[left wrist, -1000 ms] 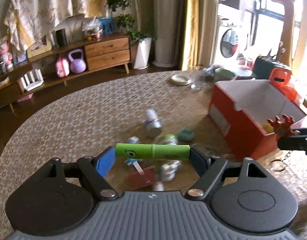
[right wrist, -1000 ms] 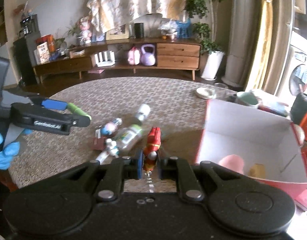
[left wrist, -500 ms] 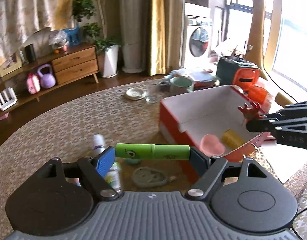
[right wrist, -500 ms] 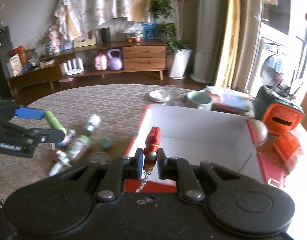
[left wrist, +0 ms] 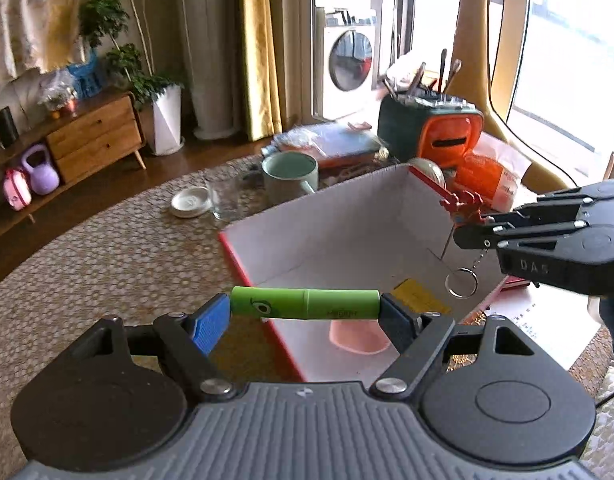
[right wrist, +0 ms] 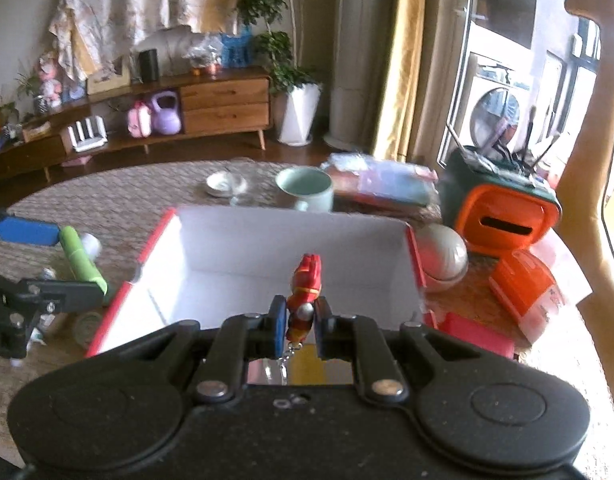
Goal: Organize rigid objects
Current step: 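Carry the green tube and red figure into the box and release both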
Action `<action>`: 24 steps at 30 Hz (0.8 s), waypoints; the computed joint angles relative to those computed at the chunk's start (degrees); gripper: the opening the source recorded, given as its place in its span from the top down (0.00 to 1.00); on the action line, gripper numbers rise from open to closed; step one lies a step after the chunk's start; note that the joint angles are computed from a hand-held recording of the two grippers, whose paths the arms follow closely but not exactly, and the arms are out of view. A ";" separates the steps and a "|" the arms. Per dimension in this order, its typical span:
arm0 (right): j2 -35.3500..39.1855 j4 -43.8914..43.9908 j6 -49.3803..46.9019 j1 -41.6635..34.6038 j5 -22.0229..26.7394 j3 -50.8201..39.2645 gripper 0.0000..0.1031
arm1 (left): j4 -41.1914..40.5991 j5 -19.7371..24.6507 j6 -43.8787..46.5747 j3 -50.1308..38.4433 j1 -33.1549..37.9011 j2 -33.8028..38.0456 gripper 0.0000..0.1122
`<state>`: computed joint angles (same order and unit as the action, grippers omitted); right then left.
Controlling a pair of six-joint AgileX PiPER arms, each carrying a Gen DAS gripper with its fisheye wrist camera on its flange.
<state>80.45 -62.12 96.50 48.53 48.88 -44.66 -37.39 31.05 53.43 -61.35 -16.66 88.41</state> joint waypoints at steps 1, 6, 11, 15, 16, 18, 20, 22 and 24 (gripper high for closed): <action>0.20 -0.23 0.22 -1.00 -0.95 0.86 0.87 | 1.55 -0.14 -2.25 -1.37 -1.11 1.60 0.28; 1.65 -0.12 -0.82 -5.11 -5.66 3.52 0.87 | 9.80 -0.34 -13.72 -8.56 -6.12 10.07 0.28; 3.89 -0.36 -1.97 -8.50 -10.44 4.89 0.87 | 14.37 0.26 -20.01 -14.85 -9.23 16.78 0.28; 6.03 0.89 -4.51 -9.49 -12.13 3.95 0.87 | 19.68 0.61 -25.80 -19.93 -11.72 21.65 0.28; 6.58 1.31 -5.07 -9.56 -12.16 3.58 0.87 | 20.87 0.96 -27.01 -21.27 -12.29 22.91 0.28; 7.39 2.01 -6.37 -10.46 -12.88 3.03 0.87 | 22.45 2.03 -28.54 -23.91 -13.30 25.32 0.28; 7.94 3.86 -8.42 -11.51 -14.17 2.49 0.87 | 24.25 3.27 -30.42 -26.43 -14.21 27.66 0.28; 8.77 5.27 -10.18 -12.26 -14.89 1.96 0.87 | 25.49 5.88 -32.47 -29.75 -14.58 30.35 0.28; 9.35 6.81 -12.30 -13.27 -15.97 1.55 0.87 | 26.30 9.00 -34.70 -33.63 -14.84 33.27 0.28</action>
<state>89.80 -55.31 84.19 35.26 32.91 -43.10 -11.08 40.05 18.73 -94.98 -31.49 121.68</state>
